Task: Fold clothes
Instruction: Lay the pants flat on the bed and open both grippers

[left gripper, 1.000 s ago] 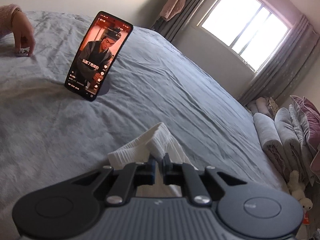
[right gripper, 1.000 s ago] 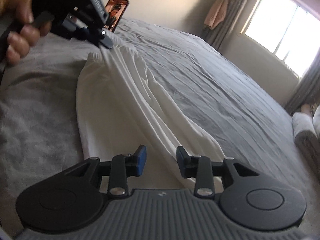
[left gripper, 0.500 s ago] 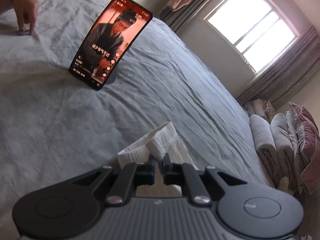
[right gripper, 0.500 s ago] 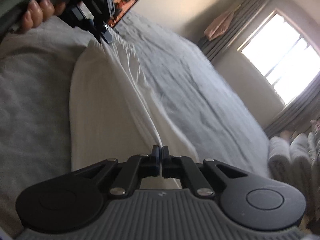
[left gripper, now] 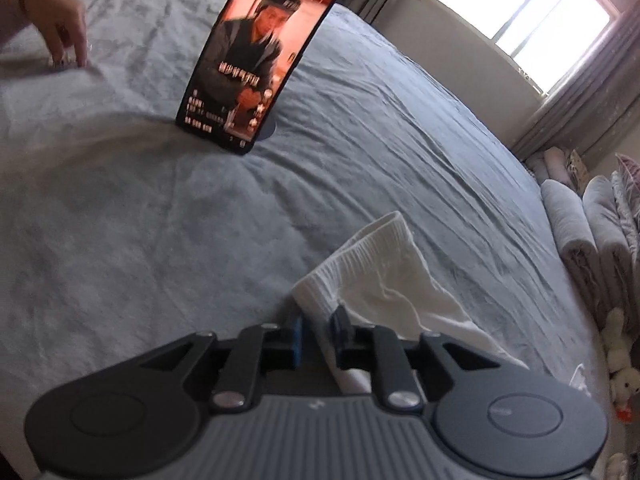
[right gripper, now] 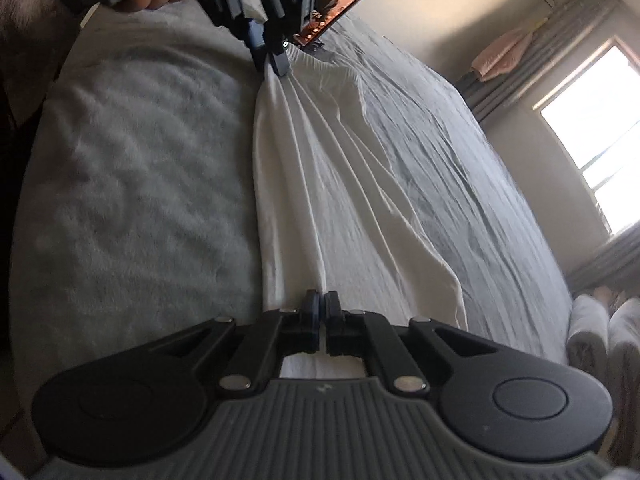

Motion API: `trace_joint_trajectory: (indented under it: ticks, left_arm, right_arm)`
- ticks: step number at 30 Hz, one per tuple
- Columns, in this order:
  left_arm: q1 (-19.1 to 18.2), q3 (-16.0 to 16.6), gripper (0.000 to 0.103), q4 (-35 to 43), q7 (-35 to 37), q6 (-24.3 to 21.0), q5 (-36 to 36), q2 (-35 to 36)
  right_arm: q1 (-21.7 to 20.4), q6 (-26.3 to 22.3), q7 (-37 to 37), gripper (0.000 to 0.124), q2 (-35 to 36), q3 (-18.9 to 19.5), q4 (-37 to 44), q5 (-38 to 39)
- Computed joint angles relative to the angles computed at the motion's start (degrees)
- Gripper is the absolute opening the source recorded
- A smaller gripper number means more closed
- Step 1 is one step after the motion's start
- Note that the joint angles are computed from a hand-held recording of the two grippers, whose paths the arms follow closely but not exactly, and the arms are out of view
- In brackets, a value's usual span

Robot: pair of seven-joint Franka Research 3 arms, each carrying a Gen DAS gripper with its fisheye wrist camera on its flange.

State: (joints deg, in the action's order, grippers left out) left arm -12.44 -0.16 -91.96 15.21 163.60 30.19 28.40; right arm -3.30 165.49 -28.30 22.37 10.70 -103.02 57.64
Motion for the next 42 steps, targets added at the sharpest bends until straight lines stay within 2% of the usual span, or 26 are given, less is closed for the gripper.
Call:
trace_joint_trajectory:
  ticks: [1, 7, 10, 13, 17, 20, 25, 28, 32, 36, 40, 42]
  left_arm:
    - [-1.1, 1.1, 0.03, 0.2, -0.7, -1.0, 1.4, -0.3]
    - [-4.9, 4.6, 0.034, 0.9, -6.7, -4.0, 11.5, -1.9]
    - [-5.8, 4.9, 0.038, 1.8, -9.4, -3.9, 17.3, -2.3]
    - [-4.7, 3.1, 0.04, 3.4, -8.3, -1.9, 19.1, -1.3]
    - [-0.5, -3.3, 0.041, 6.6, 3.3, 2.3, 10.8, 2.3]
    - [2.4, -9.3, 0.043, 9.8, 14.1, 3.4, 3.5, 6.0]
    - [4.5, -17.3, 0.044, 16.6, 29.9, 1.8, -3.8, 12.7]
    - [6.0, -22.9, 0.045, 20.8, 39.9, 1.4, -7.6, 17.1]
    - [6.7, -30.2, 0.051, 28.0, 53.4, -1.2, -11.8, 23.7]
    - [4.6, -33.6, 0.054, 35.6, 63.9, -4.1, -14.6, 29.5]
    - [1.1, -33.7, 0.057, 43.6, 71.8, -8.2, -16.4, 33.9]
    - [-0.3, -32.5, 0.057, 45.6, 74.1, -8.7, -16.9, 34.8]
  right_arm:
    - [0.5, -1.9, 3.0, 0.008, -0.4, -1.2, 0.0, -1.9]
    - [0.8, -15.9, 21.3, 0.011, -1.3, -6.4, 3.3, -10.6]
    - [0.0, -18.7, 29.1, 0.031, -0.4, -7.2, 5.9, -10.4]
    - [-0.3, -17.7, 36.9, 0.032, 2.6, -8.0, 10.4, -11.4]
    - [-0.8, -15.3, 47.6, 0.033, 6.1, -8.6, 15.5, -14.2]
    - [-1.2, -13.4, 55.3, 0.033, 9.4, -9.3, 19.7, -17.3]
    - [-1.8, -14.5, 71.0, 0.035, 14.7, -11.2, 27.0, -22.6]
    - [-1.7, -14.5, 80.9, 0.04, 17.6, -13.1, 31.0, -26.1]
    - [-2.6, -16.2, 93.1, 0.042, 21.6, -14.8, 37.0, -30.0]
    - [-3.7, -16.0, 101.3, 0.047, 24.2, -15.6, 40.5, -33.6]
    - [-7.3, -17.7, 105.2, 0.054, 27.5, -12.0, 45.5, -33.3]
    - [-7.9, -17.4, 106.9, 0.054, 28.8, -11.1, 47.5, -33.3]
